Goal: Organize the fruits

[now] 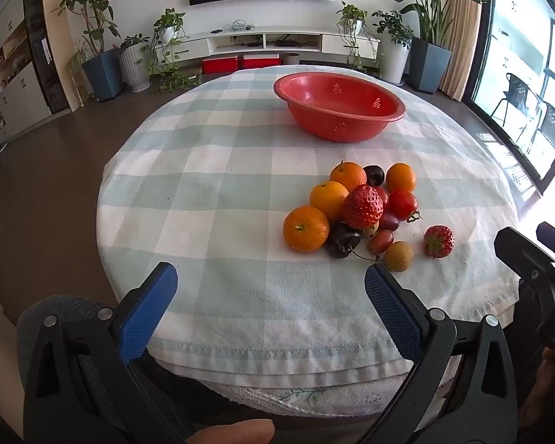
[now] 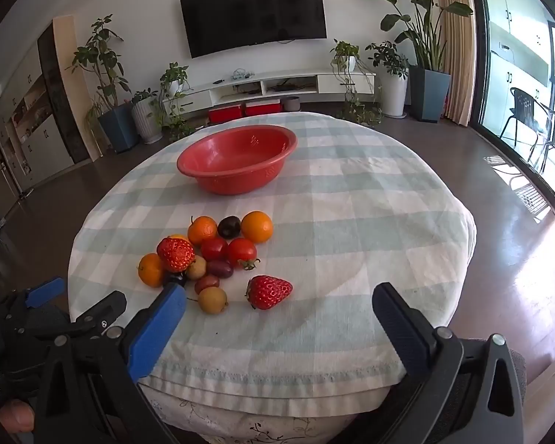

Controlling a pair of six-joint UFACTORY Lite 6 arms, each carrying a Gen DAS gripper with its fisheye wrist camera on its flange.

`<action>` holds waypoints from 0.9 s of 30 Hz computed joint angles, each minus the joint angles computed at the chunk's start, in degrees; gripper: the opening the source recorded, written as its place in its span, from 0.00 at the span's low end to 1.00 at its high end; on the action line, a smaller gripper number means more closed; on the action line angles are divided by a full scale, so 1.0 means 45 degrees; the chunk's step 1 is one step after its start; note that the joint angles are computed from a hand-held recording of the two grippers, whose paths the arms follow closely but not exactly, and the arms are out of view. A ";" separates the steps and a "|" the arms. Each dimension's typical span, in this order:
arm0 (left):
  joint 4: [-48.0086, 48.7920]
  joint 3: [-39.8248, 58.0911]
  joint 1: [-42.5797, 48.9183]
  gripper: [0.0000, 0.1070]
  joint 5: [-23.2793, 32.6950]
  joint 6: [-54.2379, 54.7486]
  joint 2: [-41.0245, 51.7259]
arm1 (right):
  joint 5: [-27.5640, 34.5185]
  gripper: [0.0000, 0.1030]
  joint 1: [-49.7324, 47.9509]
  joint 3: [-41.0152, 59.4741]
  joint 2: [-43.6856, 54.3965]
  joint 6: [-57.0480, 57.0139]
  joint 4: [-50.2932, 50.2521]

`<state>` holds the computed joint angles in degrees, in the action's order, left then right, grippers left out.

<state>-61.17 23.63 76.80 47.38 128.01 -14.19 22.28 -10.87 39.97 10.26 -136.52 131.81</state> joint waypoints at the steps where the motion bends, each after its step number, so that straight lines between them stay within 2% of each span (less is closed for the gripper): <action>1: -0.0027 -0.0025 0.0023 0.96 0.0022 0.0035 -0.0034 | 0.0005 1.00 0.0009 -0.0008 0.0003 -0.0044 0.0038; 15: 0.0302 0.0545 0.0220 0.96 0.0202 -0.0192 0.0624 | -0.0186 1.00 0.0196 -0.0008 0.0065 -0.0347 0.0408; 19: 0.0295 0.0310 0.0126 0.96 0.0161 -0.0390 0.0223 | -0.0285 1.00 0.0158 0.0063 0.0016 -0.0017 0.0042; 23: 0.0269 0.0313 0.0121 0.96 0.0147 -0.0367 0.0253 | 0.0005 1.00 0.0421 -0.0169 0.0338 -0.1266 0.1412; 27: 0.0192 0.0209 0.0006 0.96 0.0053 -0.0374 0.0208 | -0.0103 1.00 0.0441 -0.0108 0.0319 -0.1148 0.1307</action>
